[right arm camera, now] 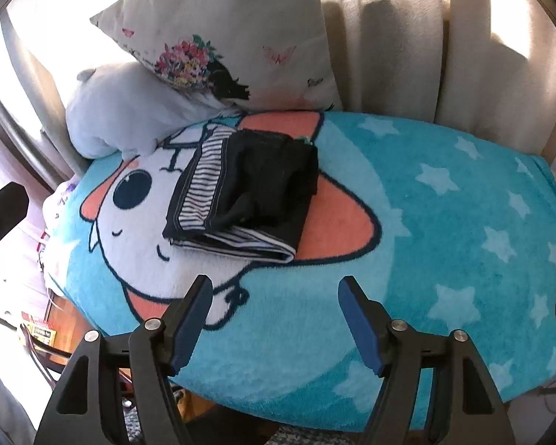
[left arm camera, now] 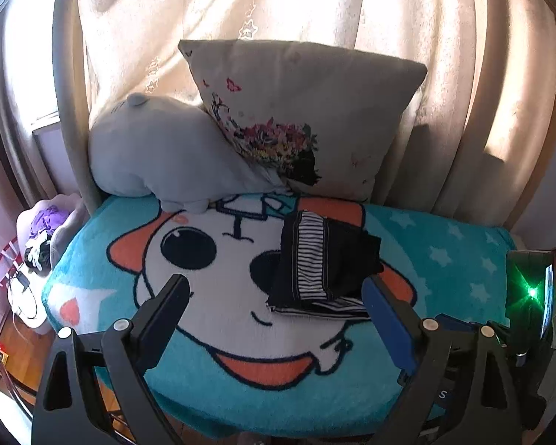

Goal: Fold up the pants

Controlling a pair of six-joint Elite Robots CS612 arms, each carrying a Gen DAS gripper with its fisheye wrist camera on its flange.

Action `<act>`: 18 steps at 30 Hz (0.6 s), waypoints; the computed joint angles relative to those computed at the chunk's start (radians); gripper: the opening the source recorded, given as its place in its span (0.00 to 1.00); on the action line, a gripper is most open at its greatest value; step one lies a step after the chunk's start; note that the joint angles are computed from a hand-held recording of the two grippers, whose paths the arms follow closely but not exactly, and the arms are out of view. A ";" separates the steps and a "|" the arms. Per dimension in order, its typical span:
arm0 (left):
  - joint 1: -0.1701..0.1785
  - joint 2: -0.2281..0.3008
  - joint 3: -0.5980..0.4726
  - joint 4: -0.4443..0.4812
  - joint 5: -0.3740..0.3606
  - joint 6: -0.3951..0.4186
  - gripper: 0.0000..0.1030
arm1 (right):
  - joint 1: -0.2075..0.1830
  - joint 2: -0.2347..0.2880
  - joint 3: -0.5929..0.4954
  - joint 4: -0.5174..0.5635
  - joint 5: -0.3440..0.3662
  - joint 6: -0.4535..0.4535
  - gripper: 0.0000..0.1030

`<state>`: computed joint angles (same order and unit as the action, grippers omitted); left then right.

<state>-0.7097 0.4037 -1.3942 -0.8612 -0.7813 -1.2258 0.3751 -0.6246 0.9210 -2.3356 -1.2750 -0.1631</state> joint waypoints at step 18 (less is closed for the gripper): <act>0.034 0.000 0.029 -0.028 -0.099 0.002 0.91 | 0.007 0.052 -0.082 0.084 -0.030 -0.008 0.74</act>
<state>-0.6755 0.4041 -1.3656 -0.8897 -0.8805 -1.2241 0.3819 -0.5730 0.8388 -2.2520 -1.3047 -0.1708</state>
